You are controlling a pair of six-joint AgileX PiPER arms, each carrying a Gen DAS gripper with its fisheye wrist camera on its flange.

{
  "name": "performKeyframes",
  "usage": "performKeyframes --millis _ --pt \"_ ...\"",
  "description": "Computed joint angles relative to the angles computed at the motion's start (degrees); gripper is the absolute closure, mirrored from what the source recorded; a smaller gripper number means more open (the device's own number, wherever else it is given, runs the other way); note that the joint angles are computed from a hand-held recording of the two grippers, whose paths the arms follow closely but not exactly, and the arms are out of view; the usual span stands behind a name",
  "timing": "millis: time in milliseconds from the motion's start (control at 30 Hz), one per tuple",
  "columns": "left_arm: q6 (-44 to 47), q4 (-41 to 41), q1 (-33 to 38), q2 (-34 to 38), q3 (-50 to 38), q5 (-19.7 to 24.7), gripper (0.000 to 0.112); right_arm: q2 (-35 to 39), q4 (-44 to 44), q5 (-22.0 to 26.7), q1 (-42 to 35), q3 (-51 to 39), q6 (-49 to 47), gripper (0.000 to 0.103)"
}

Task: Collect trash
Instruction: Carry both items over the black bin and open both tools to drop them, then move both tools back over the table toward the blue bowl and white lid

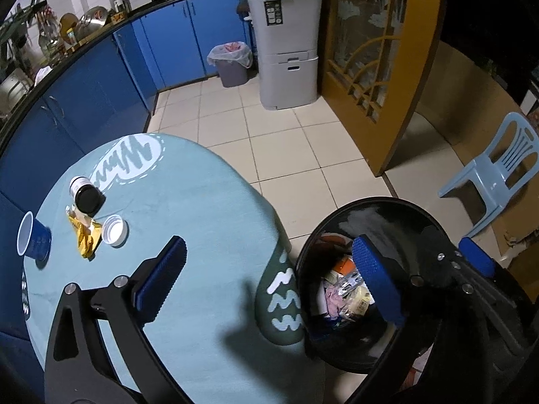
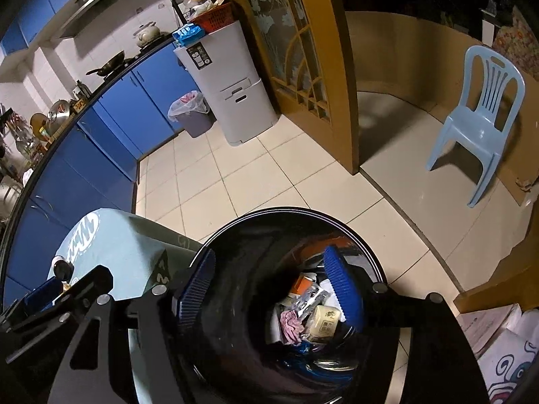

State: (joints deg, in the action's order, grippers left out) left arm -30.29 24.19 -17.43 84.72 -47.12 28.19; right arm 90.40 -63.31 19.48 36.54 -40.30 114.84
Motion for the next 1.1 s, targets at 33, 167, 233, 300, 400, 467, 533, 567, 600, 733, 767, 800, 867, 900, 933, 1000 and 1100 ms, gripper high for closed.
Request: performKeyframes --millis 33,167,233,300,400,467,533,567,600,733,767,800,867,900,933,1000,1100 --pt "0.10 0.03 0.27 -0.34 0.24 0.06 0.015 -0.02 0.10 0.02 0.08 -0.09 -0.01 0.037" --pt "0.23 0.78 2.75 -2.24 1.53 -0.03 0.015 0.65 1.88 0.05 1.35 -1.74 -1.99 0.037" --pt "2.68 -0.75 5.66 -2.88 1.58 0.07 0.015 1.63 2.95 0.88 2.96 -3.56 -3.34 0.037" --pt "6.95 -3.65 9.91 -3.67 1.88 -0.40 0.015 3.42 5.70 1.21 4.57 -6.49 -6.48 0.037" --pt "12.52 -6.87 16.20 -4.31 1.95 -1.03 0.015 6.76 9.71 3.17 7.90 -12.19 -11.83 0.037" --pt "19.08 -11.21 22.38 -4.48 1.66 -1.46 0.015 9.10 11.80 4.47 9.90 -16.05 -14.81 0.037" --pt "26.89 -16.51 29.38 -3.72 0.64 -1.74 0.015 12.22 15.14 5.59 11.77 -21.06 -19.37 0.037" --pt "30.58 -19.05 32.66 -3.18 0.09 -1.89 0.015 13.46 16.52 6.24 12.43 -23.16 -21.24 0.037" --pt "33.59 -20.99 35.58 -2.62 -0.42 -2.02 0.015 15.02 17.69 6.81 13.19 -25.46 -22.84 0.037" --pt "46.08 -28.12 47.05 0.43 -2.64 -3.78 0.015 22.43 25.60 9.15 15.59 -36.62 -32.16 0.037" --pt "48.28 -29.41 49.03 1.08 -3.05 -4.22 0.015 24.97 28.28 10.25 16.25 -40.46 -35.45 0.037" --pt "52.32 -32.04 52.27 2.35 -4.01 -4.73 0.015 26.86 30.20 11.00 16.78 -43.29 -37.71 0.037" --pt "58.01 -36.16 56.21 4.35 -5.68 -4.96 0.015 31.43 34.37 13.31 17.90 -50.53 -42.71 0.037" --pt "61.98 -39.01 58.59 5.76 -6.80 -5.10 0.015 33.22 35.61 14.46 18.35 -53.53 -44.37 0.037" --pt "65.39 -41.31 60.59 7.24 -7.92 -5.37 0.015 35.10 36.67 15.77 18.91 -56.68 -45.80 0.037" --pt "72.45 -46.41 63.92 9.57 -9.63 -5.56 0.015 39.55 38.95 19.36 19.99 -64.32 -48.83 0.037" --pt "80.72 -52.06 68.01 13.32 -11.91 -7.67 0.015 45.46 41.37 24.65 21.11 -74.65 -52.30 0.037"
